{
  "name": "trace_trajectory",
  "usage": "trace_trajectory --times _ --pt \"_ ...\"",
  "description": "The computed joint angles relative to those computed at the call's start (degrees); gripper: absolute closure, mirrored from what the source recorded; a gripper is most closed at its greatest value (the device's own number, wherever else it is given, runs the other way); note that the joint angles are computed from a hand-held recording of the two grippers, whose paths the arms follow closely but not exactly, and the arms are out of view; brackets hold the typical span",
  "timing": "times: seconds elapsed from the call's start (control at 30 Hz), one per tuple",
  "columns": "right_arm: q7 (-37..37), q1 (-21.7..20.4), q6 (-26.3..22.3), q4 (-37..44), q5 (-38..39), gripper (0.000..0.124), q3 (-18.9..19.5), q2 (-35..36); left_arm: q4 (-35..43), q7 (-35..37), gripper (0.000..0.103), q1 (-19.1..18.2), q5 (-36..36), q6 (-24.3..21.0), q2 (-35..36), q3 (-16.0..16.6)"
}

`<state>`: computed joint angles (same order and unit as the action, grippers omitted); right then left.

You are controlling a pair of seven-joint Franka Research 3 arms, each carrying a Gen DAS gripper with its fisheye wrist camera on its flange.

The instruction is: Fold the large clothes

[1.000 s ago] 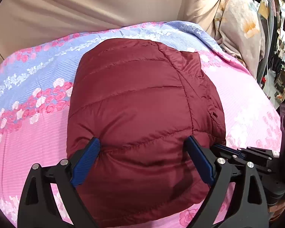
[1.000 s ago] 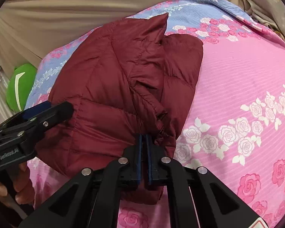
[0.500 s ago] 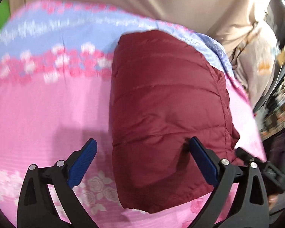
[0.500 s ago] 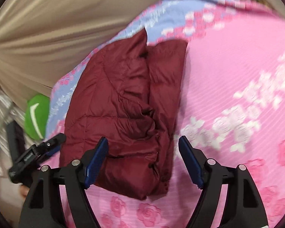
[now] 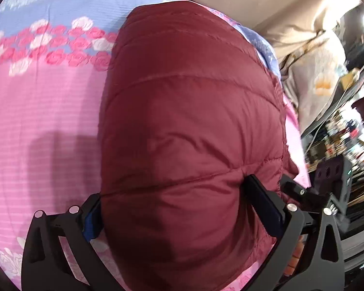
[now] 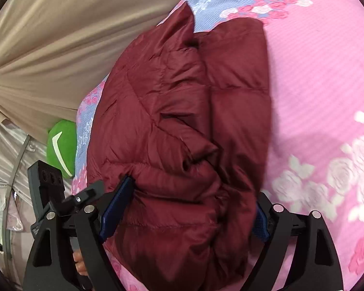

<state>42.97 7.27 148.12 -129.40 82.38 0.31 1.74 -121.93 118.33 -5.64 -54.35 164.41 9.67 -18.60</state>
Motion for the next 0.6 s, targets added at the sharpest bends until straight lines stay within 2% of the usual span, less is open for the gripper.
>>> trace_trajectory --times 0.07,0.17,0.23,0.33,0.43,0.6 --pt "0.85 0.43 0.94 1.29 -1.33 0.042 0.41 0.98 -0.36 -3.99 0.006 -1.72 5.99 2.55 0.11 0.91" --pt "2.31 1.12 2.97 2.46 -3.49 0.063 1.11 1.76 -1.63 -11.03 0.018 -3.34 16.1 6.0 -0.37 1.94" --pt "2.78 1.79 5.14 2.91 -4.84 0.083 1.69 1.65 -1.51 -14.7 0.025 -3.68 22.04 6.6 -0.39 2.45" --pt "2.98 3.36 10.16 3.05 -7.4 0.097 2.67 0.67 -2.01 -18.94 0.037 -3.88 29.05 7.83 -1.19 2.6" --pt "2.96 5.18 15.27 3.11 -9.28 0.103 3.59 -0.38 -2.56 -22.06 0.049 -3.54 34.59 9.36 -2.32 2.24" --pt "0.71 7.83 21.9 3.03 -9.11 0.106 4.24 -2.78 -4.02 -19.22 0.058 -1.8 33.12 11.34 -5.06 -0.25"
